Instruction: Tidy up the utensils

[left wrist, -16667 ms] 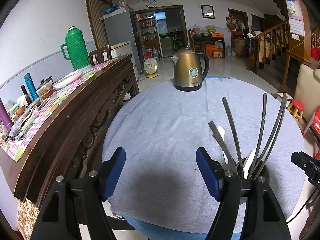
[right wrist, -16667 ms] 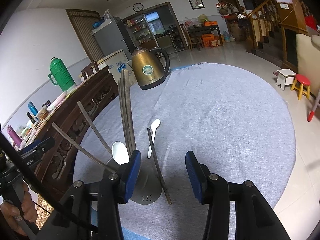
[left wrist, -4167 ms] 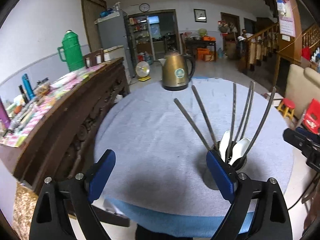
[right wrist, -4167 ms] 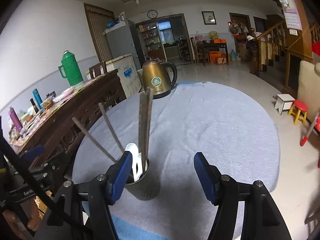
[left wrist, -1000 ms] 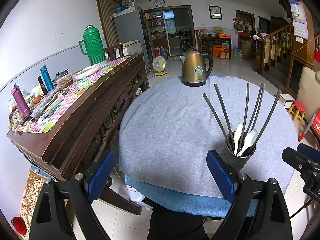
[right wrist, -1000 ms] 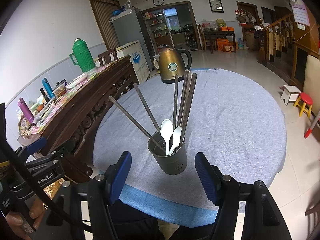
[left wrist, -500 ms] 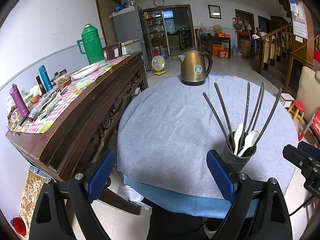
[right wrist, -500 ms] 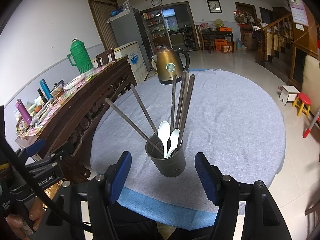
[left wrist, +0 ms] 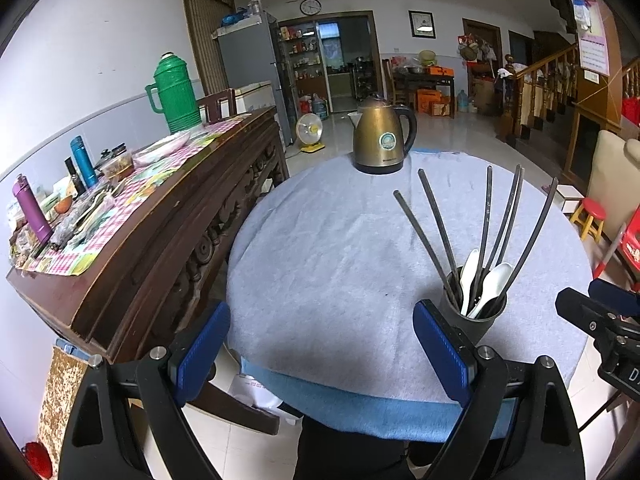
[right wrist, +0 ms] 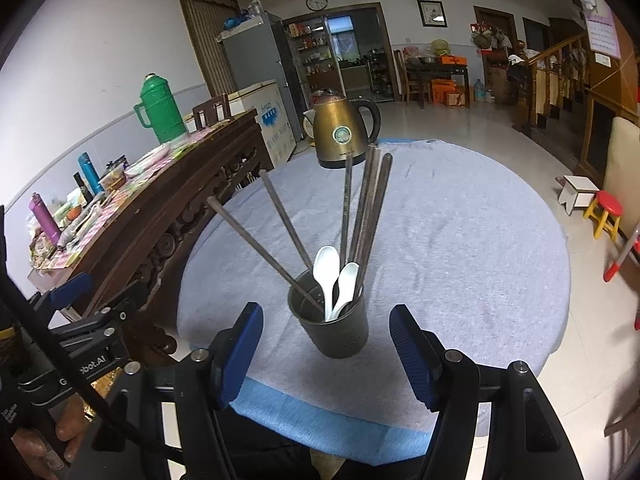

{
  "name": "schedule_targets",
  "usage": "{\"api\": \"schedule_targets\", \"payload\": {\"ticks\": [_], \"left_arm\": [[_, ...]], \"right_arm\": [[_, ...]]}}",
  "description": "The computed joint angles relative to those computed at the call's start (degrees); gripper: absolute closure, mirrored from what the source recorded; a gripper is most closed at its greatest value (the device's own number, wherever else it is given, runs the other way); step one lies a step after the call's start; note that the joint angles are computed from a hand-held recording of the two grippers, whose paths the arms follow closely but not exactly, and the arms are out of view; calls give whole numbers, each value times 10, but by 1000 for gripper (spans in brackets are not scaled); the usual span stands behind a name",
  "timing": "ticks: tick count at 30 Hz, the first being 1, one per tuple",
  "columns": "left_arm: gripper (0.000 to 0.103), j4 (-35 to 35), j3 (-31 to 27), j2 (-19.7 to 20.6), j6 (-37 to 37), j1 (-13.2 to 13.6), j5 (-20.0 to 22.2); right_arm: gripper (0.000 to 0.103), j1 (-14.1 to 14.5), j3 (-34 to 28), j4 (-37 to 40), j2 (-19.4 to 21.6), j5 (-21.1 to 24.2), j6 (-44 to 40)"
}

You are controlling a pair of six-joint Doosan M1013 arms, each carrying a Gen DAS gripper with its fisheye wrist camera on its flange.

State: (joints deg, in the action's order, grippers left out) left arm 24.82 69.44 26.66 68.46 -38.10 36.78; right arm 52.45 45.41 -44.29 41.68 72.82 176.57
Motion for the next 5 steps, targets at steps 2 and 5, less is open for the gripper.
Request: {"api": "schedule_targets", "payload": {"ticks": [2, 5], "left_arm": [[10, 12, -2, 4, -12, 0, -8], [10, -14, -20, 17, 11, 3, -6]], "right_arm": [[34, -4, 7, 5, -2, -6, 3], [33, -9, 24, 2, -8, -8, 15]]}}
